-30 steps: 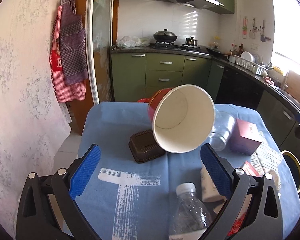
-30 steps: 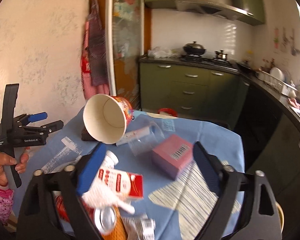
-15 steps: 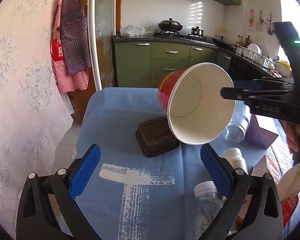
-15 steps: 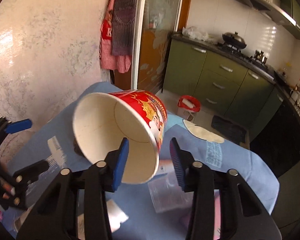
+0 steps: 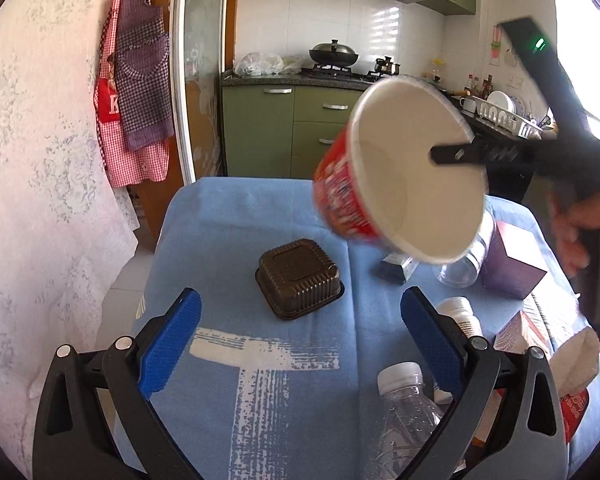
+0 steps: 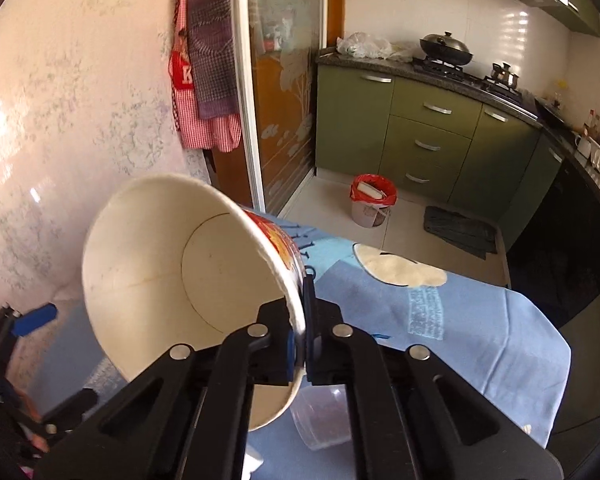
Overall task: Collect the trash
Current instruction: 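Carry the paper cup over the yellow-rimmed bin and release it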
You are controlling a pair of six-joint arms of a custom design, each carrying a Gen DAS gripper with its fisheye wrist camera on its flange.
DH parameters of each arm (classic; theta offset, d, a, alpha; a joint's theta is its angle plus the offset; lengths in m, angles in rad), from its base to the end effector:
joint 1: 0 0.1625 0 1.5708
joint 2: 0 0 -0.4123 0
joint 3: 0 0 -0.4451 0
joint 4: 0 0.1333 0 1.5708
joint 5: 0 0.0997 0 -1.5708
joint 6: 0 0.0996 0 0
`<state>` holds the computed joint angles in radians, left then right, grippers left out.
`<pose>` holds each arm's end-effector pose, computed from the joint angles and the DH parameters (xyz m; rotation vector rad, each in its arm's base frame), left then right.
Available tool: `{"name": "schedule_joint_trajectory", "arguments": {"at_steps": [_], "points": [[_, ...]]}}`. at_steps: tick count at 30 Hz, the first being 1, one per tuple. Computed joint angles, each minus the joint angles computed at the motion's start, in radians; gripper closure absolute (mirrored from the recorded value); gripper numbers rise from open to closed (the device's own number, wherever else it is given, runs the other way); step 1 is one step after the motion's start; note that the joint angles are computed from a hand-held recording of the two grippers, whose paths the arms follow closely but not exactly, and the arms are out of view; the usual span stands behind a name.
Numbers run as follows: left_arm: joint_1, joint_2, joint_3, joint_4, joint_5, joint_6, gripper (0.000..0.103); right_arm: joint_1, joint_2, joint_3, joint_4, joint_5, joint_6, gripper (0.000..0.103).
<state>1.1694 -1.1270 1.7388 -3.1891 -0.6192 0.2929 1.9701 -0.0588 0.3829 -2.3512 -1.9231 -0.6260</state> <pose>-0.0541 -0.6762 0.3325 0.1463 2.0643 -1.1501 0.4660 -0.8499 0.0050 1.2218 -2.3972 0.5661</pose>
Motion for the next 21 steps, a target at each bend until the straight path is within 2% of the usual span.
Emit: {"name": "schedule_joint_trajectory", "arguments": {"at_steps": [3,6,10,13,15,18,21], "points": [[-0.004,-0.005,0.007,-0.002,-0.005,0.002,0.005,-0.003,-0.109,0.121,-0.033,0.021,0.052,0.100],[-0.009,-0.011,0.014,-0.013,-0.008,0.011,0.005,-0.020,-0.266,0.308,-0.067,0.027,0.125,0.100],[-0.015,-0.022,0.022,-0.025,-0.019,0.019,0.005,-0.066,-0.508,0.602,-0.141,-0.011,0.230,0.100],[-0.023,-0.026,0.036,-0.047,-0.026,0.034,0.005,-0.115,-0.691,0.813,-0.240,-0.093,0.304,0.100],[-0.028,-0.024,0.039,-0.057,-0.028,0.046,0.005,-0.154,-0.783,0.912,-0.267,-0.142,0.363,0.099],[-0.036,-0.019,0.042,-0.066,-0.033,0.063,0.005,-0.220,-0.882,1.003,-0.235,-0.233,0.465,0.099],[-0.045,-0.008,0.041,-0.078,-0.030,0.091,0.005,-0.289,-0.926,1.028,-0.136,-0.286,0.568,0.099]]}}
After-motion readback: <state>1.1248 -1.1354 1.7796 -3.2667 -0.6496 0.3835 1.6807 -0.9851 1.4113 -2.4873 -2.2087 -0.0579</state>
